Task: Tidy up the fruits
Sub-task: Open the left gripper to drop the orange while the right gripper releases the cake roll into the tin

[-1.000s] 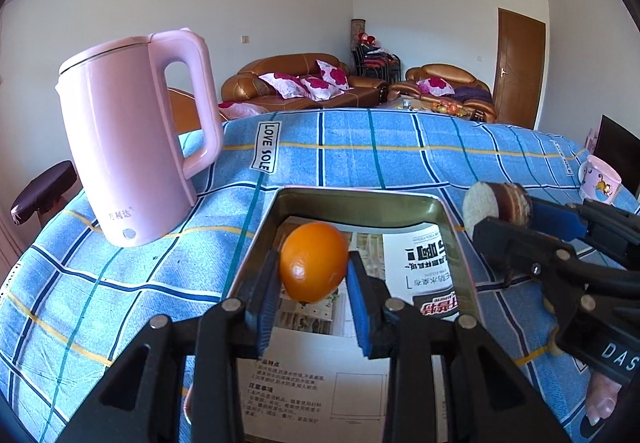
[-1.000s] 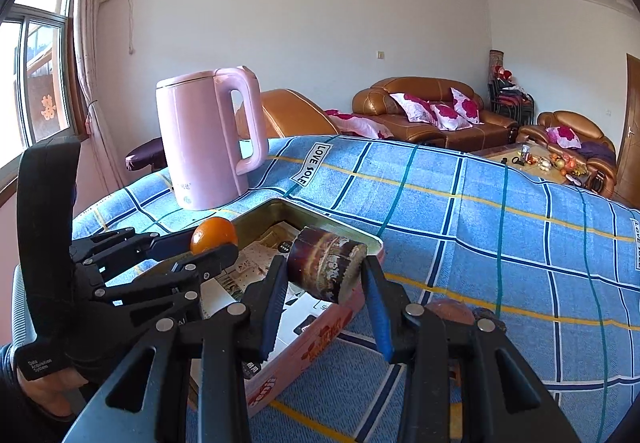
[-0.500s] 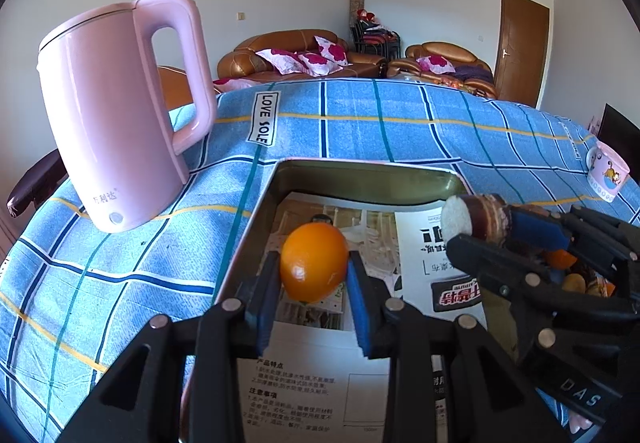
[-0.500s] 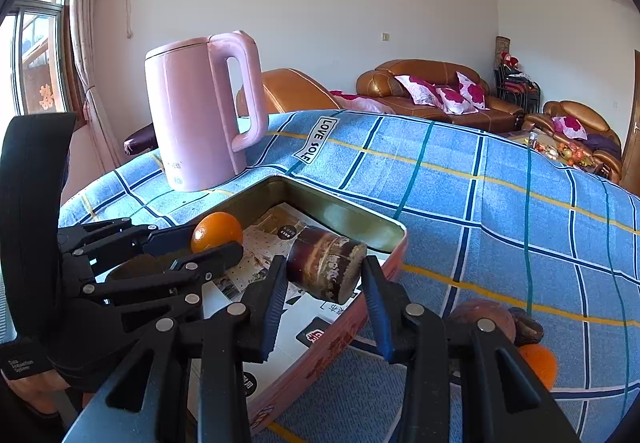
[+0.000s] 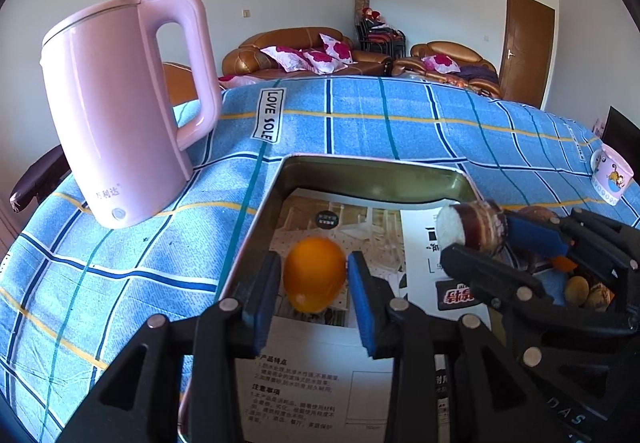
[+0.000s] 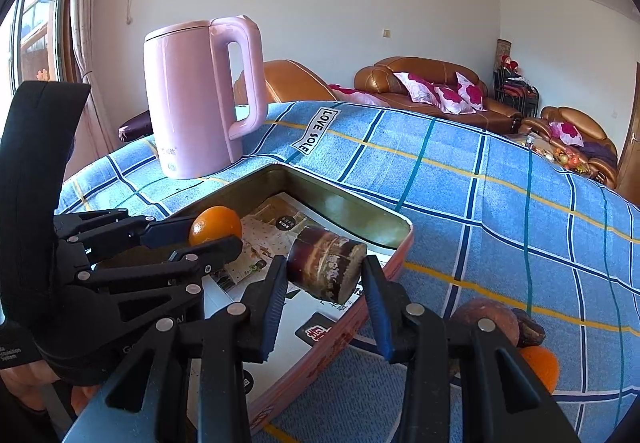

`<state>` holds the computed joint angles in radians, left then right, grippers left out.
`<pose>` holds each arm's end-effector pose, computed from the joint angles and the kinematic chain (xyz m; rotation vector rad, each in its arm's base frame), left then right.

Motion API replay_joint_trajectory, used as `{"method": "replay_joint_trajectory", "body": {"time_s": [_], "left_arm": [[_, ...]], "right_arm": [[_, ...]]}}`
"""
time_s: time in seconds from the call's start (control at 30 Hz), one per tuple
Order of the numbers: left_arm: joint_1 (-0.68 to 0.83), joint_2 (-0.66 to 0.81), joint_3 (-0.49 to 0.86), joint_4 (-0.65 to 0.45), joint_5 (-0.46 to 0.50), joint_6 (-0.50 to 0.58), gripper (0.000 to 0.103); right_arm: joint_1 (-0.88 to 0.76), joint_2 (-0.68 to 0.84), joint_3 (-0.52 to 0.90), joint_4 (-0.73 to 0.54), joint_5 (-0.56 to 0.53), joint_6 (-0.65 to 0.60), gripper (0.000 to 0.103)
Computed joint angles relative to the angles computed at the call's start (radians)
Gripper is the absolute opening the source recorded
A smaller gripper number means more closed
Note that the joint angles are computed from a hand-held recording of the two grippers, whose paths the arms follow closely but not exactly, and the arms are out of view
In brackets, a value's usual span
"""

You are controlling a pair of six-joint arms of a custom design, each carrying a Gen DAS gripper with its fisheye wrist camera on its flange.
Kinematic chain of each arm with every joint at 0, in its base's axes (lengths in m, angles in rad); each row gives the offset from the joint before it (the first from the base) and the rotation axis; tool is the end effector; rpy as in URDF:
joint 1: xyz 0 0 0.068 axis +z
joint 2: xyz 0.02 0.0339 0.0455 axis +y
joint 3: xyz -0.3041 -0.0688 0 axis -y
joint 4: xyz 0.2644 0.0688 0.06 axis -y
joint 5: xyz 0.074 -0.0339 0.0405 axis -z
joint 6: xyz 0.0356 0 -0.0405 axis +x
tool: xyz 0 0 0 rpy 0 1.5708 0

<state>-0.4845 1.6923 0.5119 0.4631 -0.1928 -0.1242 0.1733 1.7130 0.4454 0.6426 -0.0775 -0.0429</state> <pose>0.2643 -0.1314 0.1221 0.3088 2.2530 -0.1000 0.2833 0.0524 0.1160 -0.2804 2.1801 0.1583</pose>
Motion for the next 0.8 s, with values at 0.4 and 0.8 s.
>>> {"method": "replay_joint_trajectory", "body": {"time_s": [0.4, 0.8], "left_arm": [[-0.064, -0.072, -0.098, 0.113, -0.102, -0.021, 0.065], [-0.338, -0.198, -0.138, 0.057, -0.203, -0.048, 0.072]], "right_arm": [[-0.036, -0.056, -0.076, 0.070, -0.014, 0.033, 0.063], [-0.270, -0.462, -0.314, -0.050, -0.114, -0.108, 0.077]]}}
